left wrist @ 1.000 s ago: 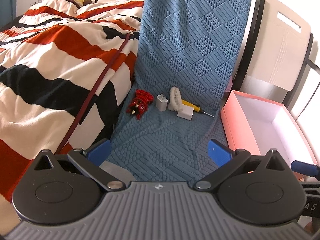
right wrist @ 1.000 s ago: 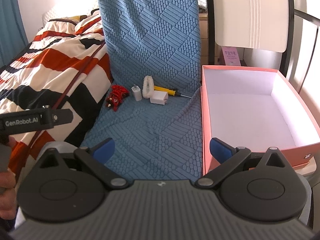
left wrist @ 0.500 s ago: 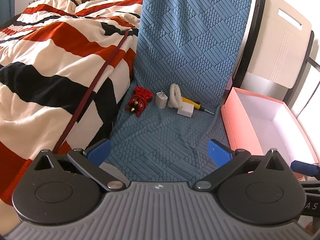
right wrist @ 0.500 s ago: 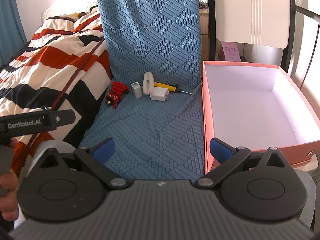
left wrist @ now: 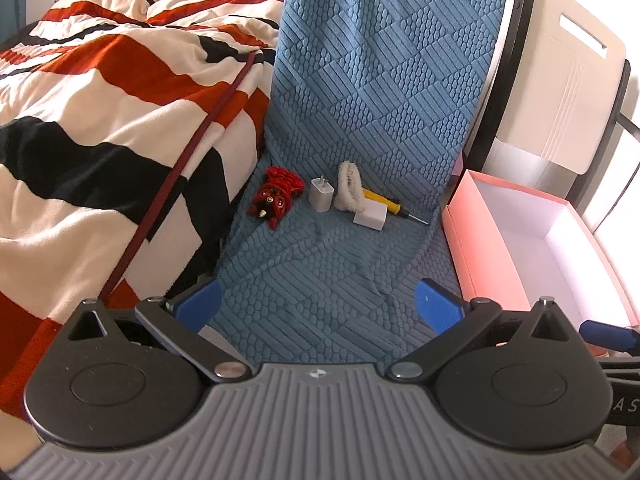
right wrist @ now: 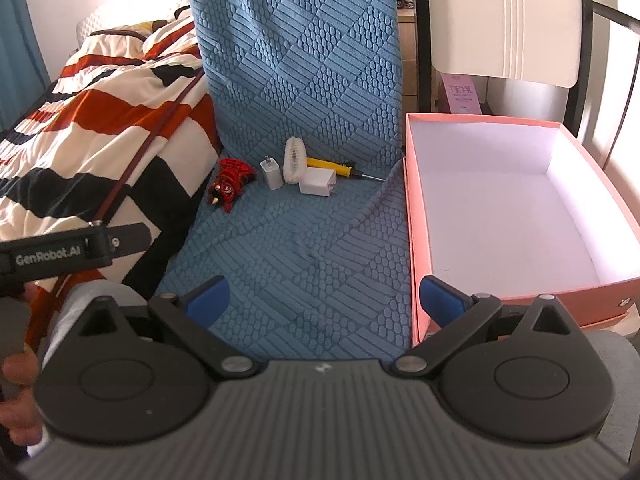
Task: Organize rigid objects
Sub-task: 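Close the left gripper on the red toy while the right grips the fuzzy object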
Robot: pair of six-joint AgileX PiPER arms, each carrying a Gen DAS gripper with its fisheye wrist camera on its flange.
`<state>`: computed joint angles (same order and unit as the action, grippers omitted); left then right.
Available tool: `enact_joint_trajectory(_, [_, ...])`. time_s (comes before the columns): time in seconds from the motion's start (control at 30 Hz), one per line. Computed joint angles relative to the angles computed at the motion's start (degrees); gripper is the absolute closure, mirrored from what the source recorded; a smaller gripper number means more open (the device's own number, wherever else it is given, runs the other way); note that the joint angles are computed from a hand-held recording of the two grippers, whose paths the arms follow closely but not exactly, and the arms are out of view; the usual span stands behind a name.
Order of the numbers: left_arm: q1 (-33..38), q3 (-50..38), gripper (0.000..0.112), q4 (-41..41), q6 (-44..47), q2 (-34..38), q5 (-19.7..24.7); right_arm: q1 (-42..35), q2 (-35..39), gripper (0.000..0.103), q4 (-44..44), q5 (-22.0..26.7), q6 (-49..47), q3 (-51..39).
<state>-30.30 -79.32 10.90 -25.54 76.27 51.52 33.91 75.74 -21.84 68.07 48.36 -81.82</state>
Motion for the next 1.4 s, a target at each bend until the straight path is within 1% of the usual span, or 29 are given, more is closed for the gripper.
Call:
enact_joint_trajectory(0.17, [0.95,0.12,0.009,-0.46,0.9,1.21,-1.83,-1.32,0.86,0.0,0.99,-1.06,-0.7,-0.07])
enact_joint_trajectory(0.47, [4.07,-0.72,0.009,-4.63,4.32,4.79,-4.0,-4.04,3.26,0.0,3.37,-2.88,-3.14,-0.66])
enact_joint_trajectory(0.63, [5.41,-1.45,0.009,-6.16,6.37,7.71,-5.62,-6.13,5.27,0.0,4.98,-4.71,-4.78,-1.17])
enact_joint_trajectory(0.8, [6.18,-2.66,0.009,-5.8,7.2,11.57,-8.19,-8.82,8.62,0.0,6.87,-6.57,-7.54,-2.47])
enact_joint_trajectory(0.97, [7.74,-4.98,0.009,-7.62,9.04,16.6,-10.43,-11.21,12.74,0.0,8.6,-8.93,-9.96,-4.72])
enact_joint_trajectory(1.2, [8.9,-9.82,0.009,-6.45,9.29,23.49,-11.79,-14.12,18.99,0.0,12.0,-11.8,-14.18,-8.55])
enact_joint_trajectory(1.3, [9.49,-12.15,0.009,-5.87,9.8,26.43,-12.84,-15.23,21.0,0.0,12.04,-14.39,-14.66,-9.48])
enact_joint_trajectory(1.4, [9.99,-13.29,0.009,-4.84,9.6,28.76,-15.51,-16.51,24.33,0.0,12.6,-15.47,-16.34,-12.19])
